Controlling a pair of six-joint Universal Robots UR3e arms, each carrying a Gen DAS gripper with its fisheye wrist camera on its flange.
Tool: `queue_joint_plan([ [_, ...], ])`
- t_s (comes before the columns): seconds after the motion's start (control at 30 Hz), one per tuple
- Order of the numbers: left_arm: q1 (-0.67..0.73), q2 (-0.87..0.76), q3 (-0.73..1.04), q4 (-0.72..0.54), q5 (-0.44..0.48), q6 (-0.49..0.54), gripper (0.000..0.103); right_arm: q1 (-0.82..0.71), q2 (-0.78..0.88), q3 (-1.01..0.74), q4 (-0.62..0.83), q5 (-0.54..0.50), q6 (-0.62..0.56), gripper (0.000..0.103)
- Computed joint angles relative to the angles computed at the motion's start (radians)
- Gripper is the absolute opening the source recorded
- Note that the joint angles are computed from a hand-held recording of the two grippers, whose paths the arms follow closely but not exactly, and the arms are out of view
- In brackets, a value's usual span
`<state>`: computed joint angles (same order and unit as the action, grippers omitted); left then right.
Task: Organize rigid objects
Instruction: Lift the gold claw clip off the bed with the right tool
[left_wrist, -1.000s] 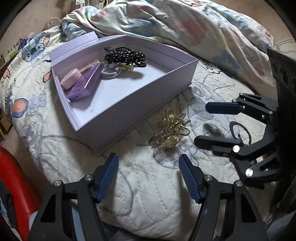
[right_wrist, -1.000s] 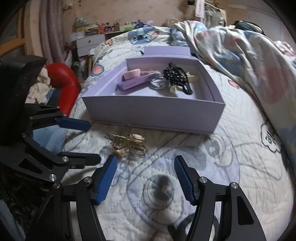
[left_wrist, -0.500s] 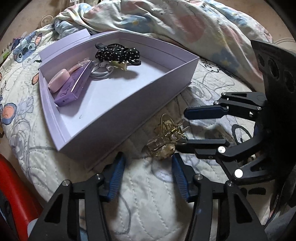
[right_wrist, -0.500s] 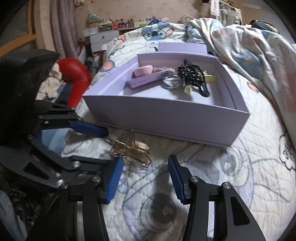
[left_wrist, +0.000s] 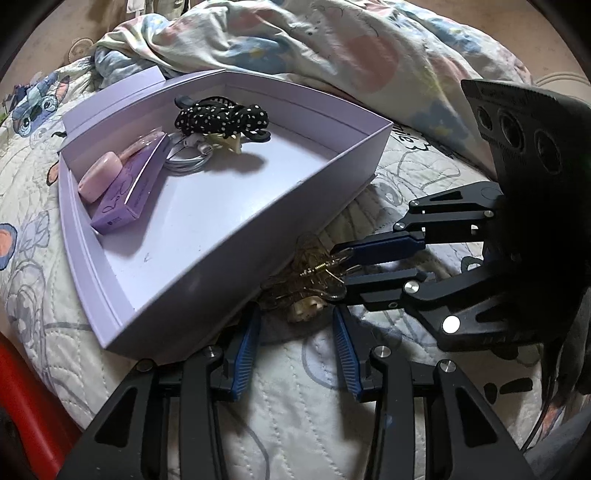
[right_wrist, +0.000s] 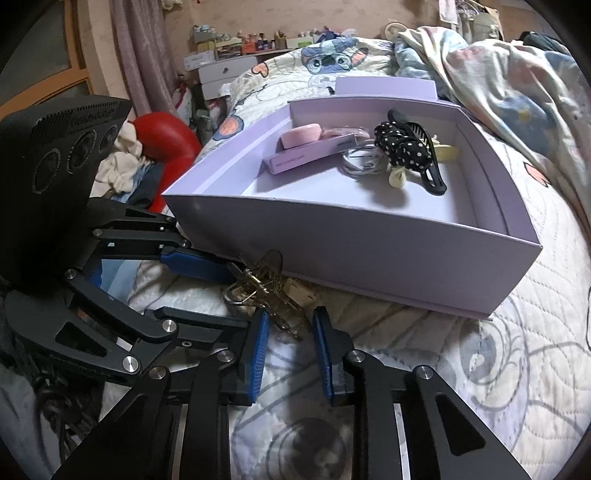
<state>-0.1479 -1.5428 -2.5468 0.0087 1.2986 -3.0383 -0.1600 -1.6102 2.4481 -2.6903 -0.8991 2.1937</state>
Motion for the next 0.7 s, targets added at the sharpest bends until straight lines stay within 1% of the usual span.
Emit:
queue_joint_plan([
  [0.1,-0.015,-0.001,0.006,0.001,0.017,-0.008,0.04,-0.017,-0.027,0.009,0.033,0.013,-0.026,0.022],
  [0.27,-0.023,0.008,0.012,-0.013,0.018,-0.012,0.04,-0.013,-0.057,0.027,0.022,-0.003,-0.026,0.021],
  [0.43,-0.037,0.044,-0.008,-0.023,0.025,-0.013,0.04,0.002,-0.106,0.054,0.023,-0.031,-0.032,0.02],
  [0.7,-0.069,0.125,-0.029,-0.061,0.047,-0.023,0.04,-0.017,-0.23,0.099,0.091,-0.027,-0.053,0.02],
])
